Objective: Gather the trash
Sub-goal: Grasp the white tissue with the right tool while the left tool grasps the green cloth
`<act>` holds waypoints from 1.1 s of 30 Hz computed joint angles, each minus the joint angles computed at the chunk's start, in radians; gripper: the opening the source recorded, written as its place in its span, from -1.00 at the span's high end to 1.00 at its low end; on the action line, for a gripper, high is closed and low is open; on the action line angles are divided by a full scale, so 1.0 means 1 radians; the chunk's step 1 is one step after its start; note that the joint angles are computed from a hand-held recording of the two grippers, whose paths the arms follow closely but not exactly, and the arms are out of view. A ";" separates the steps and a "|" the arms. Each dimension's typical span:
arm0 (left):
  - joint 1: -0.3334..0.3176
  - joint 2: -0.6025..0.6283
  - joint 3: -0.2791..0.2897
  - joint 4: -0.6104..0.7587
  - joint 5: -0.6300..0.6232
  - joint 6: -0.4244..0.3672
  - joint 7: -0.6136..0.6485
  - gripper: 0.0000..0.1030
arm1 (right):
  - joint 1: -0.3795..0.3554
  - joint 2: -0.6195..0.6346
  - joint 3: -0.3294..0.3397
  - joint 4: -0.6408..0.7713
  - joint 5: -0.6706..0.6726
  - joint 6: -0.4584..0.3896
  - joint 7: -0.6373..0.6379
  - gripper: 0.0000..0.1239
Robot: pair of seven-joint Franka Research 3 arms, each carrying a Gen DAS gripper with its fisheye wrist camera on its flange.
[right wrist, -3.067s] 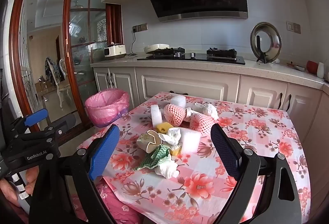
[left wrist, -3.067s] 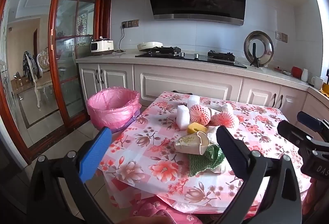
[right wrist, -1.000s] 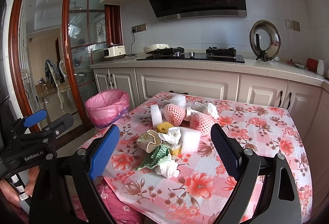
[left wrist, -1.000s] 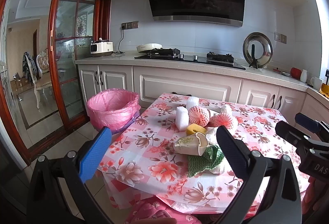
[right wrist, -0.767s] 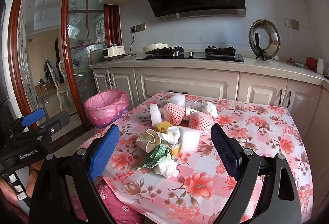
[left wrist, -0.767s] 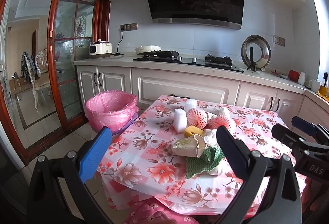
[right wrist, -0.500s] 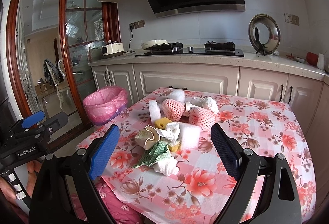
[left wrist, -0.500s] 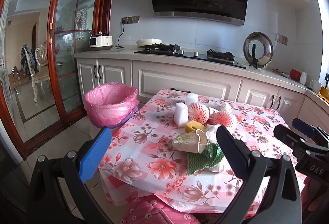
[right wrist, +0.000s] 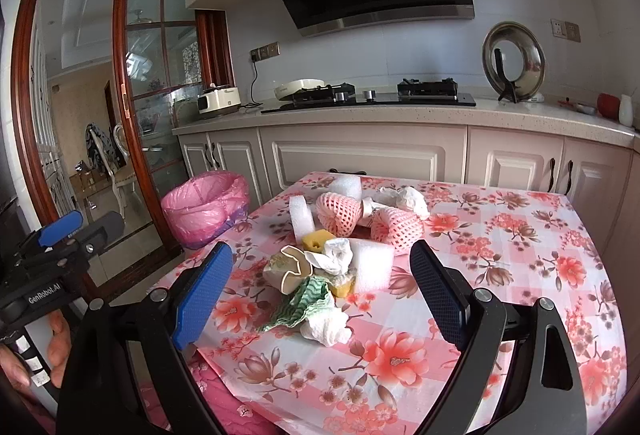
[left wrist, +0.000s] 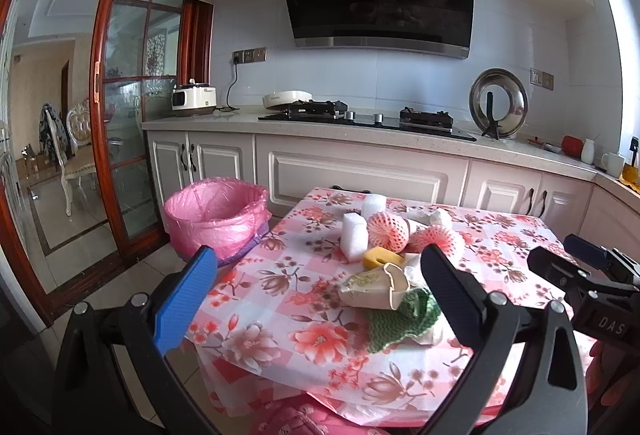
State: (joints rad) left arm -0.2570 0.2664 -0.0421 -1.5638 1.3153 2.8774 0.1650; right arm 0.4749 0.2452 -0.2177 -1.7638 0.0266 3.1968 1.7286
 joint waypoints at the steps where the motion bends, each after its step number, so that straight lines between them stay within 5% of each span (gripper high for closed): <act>1: -0.005 0.008 0.009 0.013 0.036 0.003 -0.026 -0.91 | 0.003 0.009 -0.006 0.007 -0.001 0.000 0.004 -0.37; 4: 0.005 0.052 0.009 0.057 0.040 0.029 0.018 -0.91 | -0.030 0.045 0.024 0.047 0.018 -0.044 -0.005 -0.37; 7: 0.066 0.131 -0.054 0.101 -0.223 0.053 0.296 -0.91 | -0.083 0.090 0.080 0.098 0.038 -0.106 -0.028 -0.37; 10: 0.115 0.217 -0.123 0.165 -0.424 0.014 0.520 -0.91 | -0.131 0.147 0.135 0.165 0.053 -0.178 -0.072 -0.37; 16: 0.145 0.370 -0.173 0.304 -0.635 -0.040 0.760 -0.91 | -0.211 0.295 0.236 0.348 0.109 -0.327 -0.207 -0.37; 21: 0.180 0.479 -0.242 0.409 -0.811 -0.121 0.954 -0.89 | -0.216 0.376 0.235 0.436 0.133 -0.435 -0.253 -0.37; 33: 0.127 0.553 -0.232 0.482 -1.001 -0.137 1.168 -0.75 | -0.235 0.513 0.266 0.627 0.163 -0.564 -0.340 -0.13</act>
State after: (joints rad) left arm -0.1301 0.8199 -0.2739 -1.0817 0.3141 2.7407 1.3326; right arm 0.2401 0.7577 0.0481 -1.1366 0.1900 2.6323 1.3889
